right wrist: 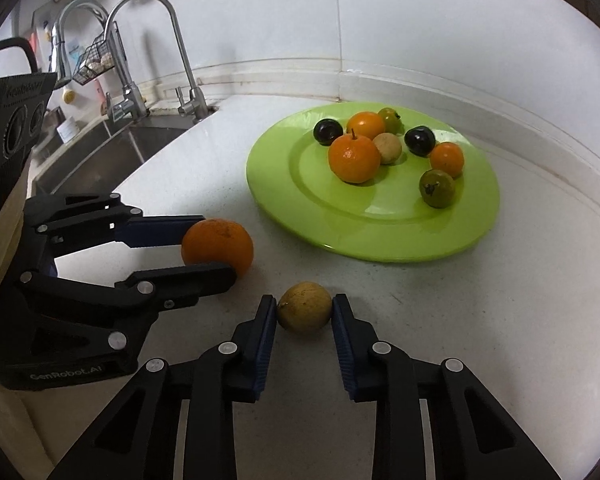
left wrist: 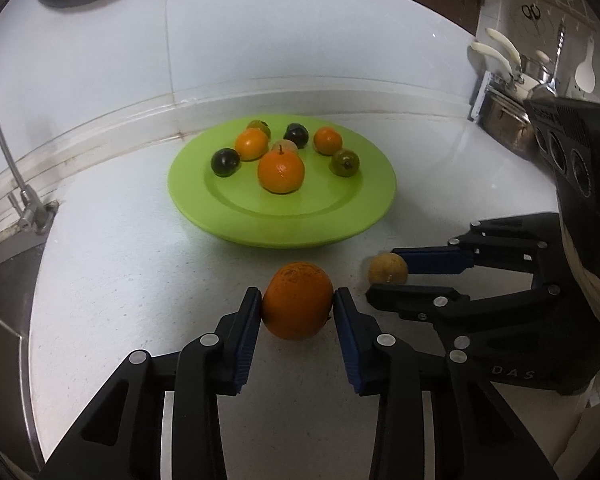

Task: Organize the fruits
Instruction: 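Grasp the large orange with the left gripper while the right gripper grasps the tan fruit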

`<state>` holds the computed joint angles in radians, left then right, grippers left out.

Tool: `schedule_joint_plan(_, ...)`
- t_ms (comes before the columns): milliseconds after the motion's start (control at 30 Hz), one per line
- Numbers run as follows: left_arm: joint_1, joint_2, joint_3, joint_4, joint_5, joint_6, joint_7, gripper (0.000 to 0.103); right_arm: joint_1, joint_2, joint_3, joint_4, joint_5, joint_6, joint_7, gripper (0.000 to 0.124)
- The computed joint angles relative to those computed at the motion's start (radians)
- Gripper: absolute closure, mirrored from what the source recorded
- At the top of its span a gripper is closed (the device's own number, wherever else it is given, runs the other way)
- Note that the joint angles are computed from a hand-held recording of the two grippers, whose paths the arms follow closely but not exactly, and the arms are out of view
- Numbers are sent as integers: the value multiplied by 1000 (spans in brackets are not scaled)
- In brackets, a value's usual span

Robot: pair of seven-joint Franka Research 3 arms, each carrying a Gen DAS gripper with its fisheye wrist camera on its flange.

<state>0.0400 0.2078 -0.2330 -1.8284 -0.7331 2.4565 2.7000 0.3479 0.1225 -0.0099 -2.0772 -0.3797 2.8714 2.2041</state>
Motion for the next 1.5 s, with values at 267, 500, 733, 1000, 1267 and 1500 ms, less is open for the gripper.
schedule_joint_plan(267, -3, -79, 20, -67, -62, 7, 27, 66, -1, -64, 8, -43, -122, 0, 150, 94)
schedule_joint_plan(500, -26, -131, 51, -102, -111, 27, 38, 66, -40, -126, 51, -64, -289, -16, 326, 94)
schedule_joint_plan(733, -46, -170, 73, -116, -170, 49, 75, 66, -86, -176, 99, -68, -445, -44, 474, 94)
schedule_joint_plan(1000, -65, -175, 86, -95, -241, 94, 130, 66, -128, -211, 138, -49, -630, -79, 635, 94)
schedule_joint_plan(1267, -66, -114, 62, -24, -252, 163, 144, 66, -129, -176, 125, 10, -704, -94, 687, 94)
schedule_joint_plan(1500, -49, -33, 20, 57, -181, 207, 91, 66, -112, -115, 84, 78, -708, -102, 667, 94)
